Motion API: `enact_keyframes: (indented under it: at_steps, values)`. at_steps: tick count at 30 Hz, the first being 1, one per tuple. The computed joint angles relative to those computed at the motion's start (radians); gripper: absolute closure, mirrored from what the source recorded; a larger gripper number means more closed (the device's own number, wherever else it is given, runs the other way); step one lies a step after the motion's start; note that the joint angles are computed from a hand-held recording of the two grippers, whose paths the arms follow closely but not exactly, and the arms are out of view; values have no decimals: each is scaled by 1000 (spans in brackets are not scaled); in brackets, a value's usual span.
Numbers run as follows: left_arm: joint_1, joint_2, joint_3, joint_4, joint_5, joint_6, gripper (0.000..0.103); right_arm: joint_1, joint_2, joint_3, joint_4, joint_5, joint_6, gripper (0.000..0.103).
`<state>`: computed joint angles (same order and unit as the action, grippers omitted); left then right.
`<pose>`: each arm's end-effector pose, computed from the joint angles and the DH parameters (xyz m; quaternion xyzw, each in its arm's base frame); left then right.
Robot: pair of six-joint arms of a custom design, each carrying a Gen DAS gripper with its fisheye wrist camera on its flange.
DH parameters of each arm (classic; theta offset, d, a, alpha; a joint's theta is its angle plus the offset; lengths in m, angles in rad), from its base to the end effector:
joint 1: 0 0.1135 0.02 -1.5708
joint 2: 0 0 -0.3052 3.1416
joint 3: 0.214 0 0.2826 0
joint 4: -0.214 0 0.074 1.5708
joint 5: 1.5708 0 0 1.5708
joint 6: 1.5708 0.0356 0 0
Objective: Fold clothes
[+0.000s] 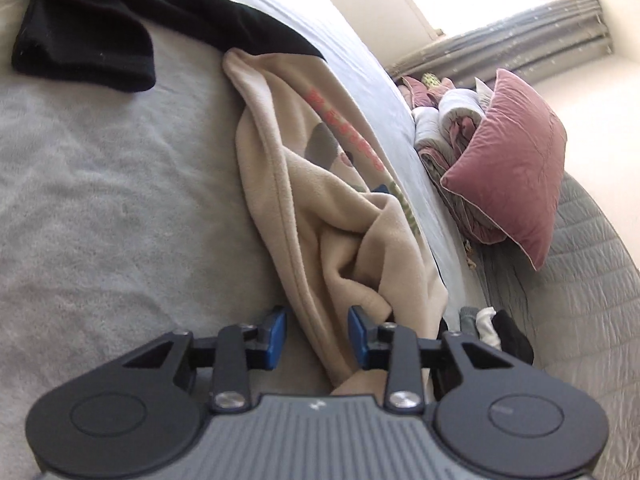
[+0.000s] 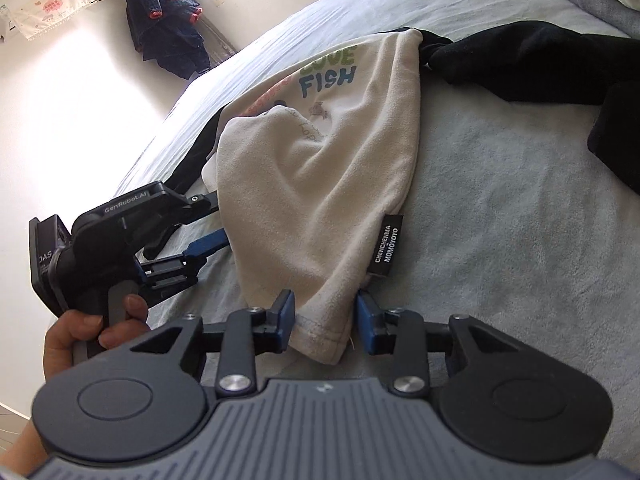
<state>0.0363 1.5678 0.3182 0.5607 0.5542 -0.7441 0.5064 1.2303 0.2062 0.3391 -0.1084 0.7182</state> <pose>0.2442 -0.0099 0.1093 -0.2229 0.8489 -0.3743 0.2993 0.1710 0.0992 0.1273 0.0723 0.8996 0.2860 0.3221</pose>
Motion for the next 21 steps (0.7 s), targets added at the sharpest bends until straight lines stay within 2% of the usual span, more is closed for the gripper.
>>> enact_keyframes:
  at_steps: [1, 2, 5, 7, 10, 14, 18, 21]
  values:
    - [-11, 2, 5, -9, -26, -24, 94, -9, -9, -12, 1, 0, 0, 86]
    - [-20, 4, 8, -14, -47, -49, 98, -23, -3, -18, 12, -6, 3, 93]
    - [-12, -48, -2, -59, -72, -74, 99, -58, -6, -32, 30, -45, 22, 94]
    - [-2, -120, -3, -138, -97, -26, 99, -62, -32, -27, -2, -38, 20, 94]
    - [58, -238, 6, -283, -94, 83, 99, -61, -108, -25, -81, -14, 16, 94]
    - [232, -367, 46, -503, -20, 291, 99, -112, -228, -32, -187, -17, -4, 94]
    - [408, -404, 109, -677, 44, 461, 99, -217, -355, -37, -294, -58, -38, 94]
    - [505, -381, 149, -746, 80, 553, 99, -305, -420, -34, -358, -95, -62, 94]
